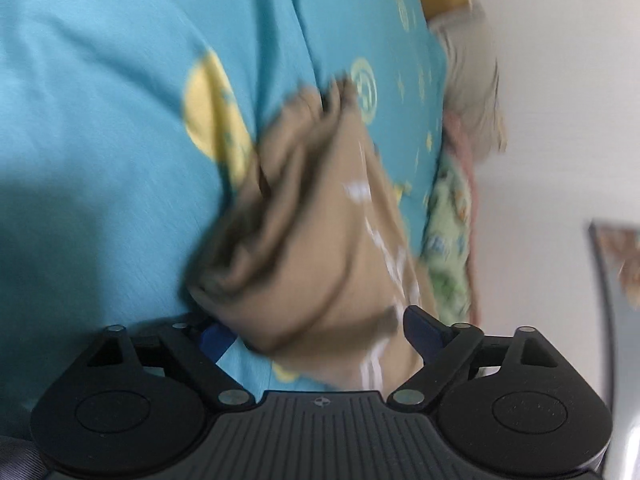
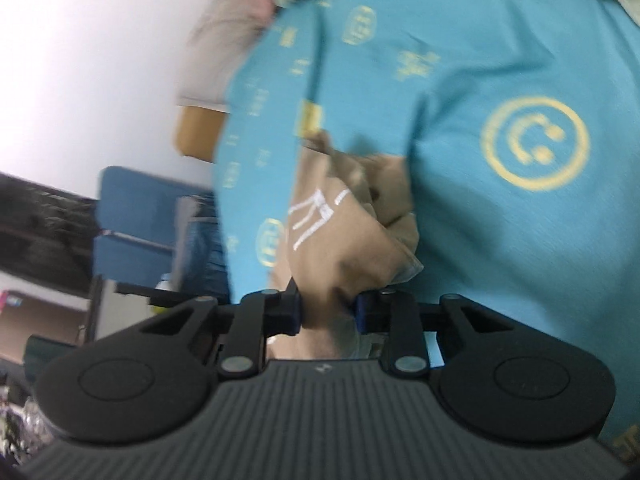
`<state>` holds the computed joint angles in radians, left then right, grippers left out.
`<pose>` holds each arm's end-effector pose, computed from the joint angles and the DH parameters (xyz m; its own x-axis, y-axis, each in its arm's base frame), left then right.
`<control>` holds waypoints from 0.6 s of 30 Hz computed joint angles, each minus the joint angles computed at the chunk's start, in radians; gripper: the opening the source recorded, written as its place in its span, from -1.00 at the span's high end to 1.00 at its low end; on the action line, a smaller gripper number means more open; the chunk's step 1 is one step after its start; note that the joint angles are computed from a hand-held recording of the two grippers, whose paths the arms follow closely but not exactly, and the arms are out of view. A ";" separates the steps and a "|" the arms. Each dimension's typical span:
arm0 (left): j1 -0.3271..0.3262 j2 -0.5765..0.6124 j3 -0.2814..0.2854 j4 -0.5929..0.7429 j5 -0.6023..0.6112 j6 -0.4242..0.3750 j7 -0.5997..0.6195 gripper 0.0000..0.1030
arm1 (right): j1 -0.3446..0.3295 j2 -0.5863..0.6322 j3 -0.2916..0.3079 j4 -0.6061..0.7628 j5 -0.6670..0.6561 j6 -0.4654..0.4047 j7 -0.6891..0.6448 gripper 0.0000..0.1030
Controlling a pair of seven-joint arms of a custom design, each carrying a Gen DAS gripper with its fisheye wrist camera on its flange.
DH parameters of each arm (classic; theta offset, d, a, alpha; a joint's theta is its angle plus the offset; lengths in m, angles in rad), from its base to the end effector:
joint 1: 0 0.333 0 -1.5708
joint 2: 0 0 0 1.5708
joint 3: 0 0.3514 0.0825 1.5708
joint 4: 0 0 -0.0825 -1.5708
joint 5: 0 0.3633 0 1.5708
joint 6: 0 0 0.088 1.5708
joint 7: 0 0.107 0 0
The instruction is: Fold clothes
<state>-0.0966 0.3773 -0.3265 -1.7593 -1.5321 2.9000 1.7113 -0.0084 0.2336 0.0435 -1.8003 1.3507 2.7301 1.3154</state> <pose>0.6378 -0.1911 0.4433 0.4173 -0.2550 0.8723 -0.6431 -0.7610 0.0852 0.6473 -0.0168 0.5149 -0.2939 -0.4389 -0.8491 -0.5701 0.7936 -0.2128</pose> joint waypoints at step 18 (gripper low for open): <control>-0.165 -0.038 0.157 0.122 0.614 0.012 -0.586 0.56 | -0.007 -0.110 -0.049 -0.037 -0.134 0.005 0.150 0.51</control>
